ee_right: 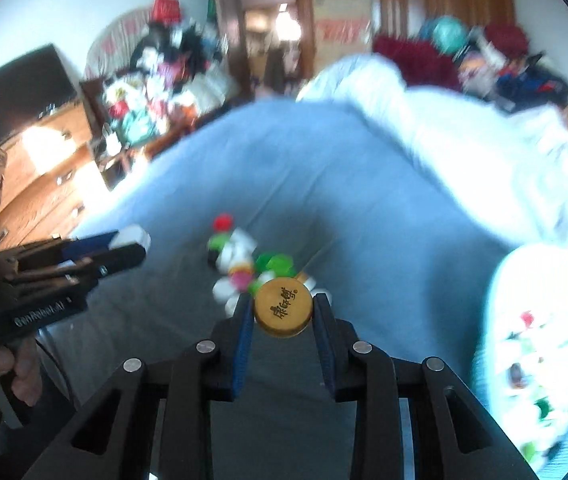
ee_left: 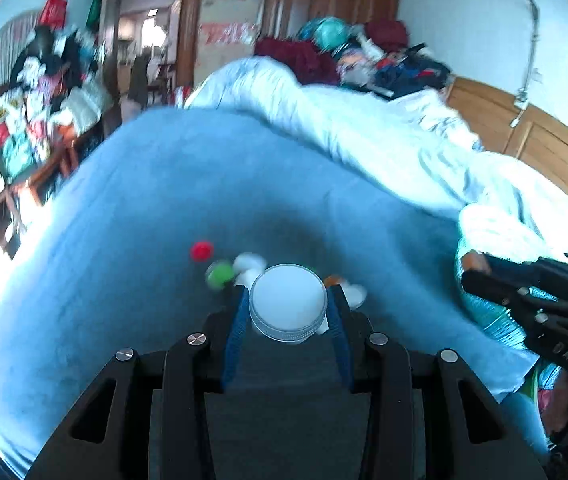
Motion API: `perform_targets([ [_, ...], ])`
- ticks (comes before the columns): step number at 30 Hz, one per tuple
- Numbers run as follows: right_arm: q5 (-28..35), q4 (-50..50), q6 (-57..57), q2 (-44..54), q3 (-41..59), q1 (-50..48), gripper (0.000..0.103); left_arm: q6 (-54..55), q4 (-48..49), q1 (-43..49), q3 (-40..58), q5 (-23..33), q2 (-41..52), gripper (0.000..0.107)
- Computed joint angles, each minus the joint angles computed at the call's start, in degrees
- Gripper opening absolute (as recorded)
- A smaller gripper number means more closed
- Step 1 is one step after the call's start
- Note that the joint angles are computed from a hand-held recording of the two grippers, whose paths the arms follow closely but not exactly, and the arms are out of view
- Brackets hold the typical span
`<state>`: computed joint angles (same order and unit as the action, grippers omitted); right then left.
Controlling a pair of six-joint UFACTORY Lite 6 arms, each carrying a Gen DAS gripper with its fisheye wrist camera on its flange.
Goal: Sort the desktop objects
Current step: 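Carry both caps over the blue basket and open both tools to release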
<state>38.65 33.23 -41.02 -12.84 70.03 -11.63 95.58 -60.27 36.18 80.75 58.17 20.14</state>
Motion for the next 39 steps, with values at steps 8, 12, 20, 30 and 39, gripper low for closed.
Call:
perform_targets([
  [8,10.33,8.19,-9.41,-6.41,5.37,-18.91,0.032,-3.31,-0.86,-6.9,-10.79,0.92,-16.24,0.034],
  [12,15.38,12.62,-14.06,-5.37,8.53,-28.89,0.032,-7.33,-0.06,-13.01,-13.67,-0.53,-22.9,0.034],
  [20,23.15,17.69,-19.56,0.44,15.24,-44.13,0.032,-15.61,4.1,-25.77,-18.21,-6.13,-32.06,0.034],
  [30,27.3,17.58,-20.98,9.18,23.78,-52.87,0.032,-27.4,12.18,-39.69,-19.85,-12.52,-35.87,0.034],
  [39,28.15,16.4,-22.05,16.95,27.37,-57.15,0.032,-41.72,22.61,-55.33,-17.98,-19.64,-32.67,0.034],
])
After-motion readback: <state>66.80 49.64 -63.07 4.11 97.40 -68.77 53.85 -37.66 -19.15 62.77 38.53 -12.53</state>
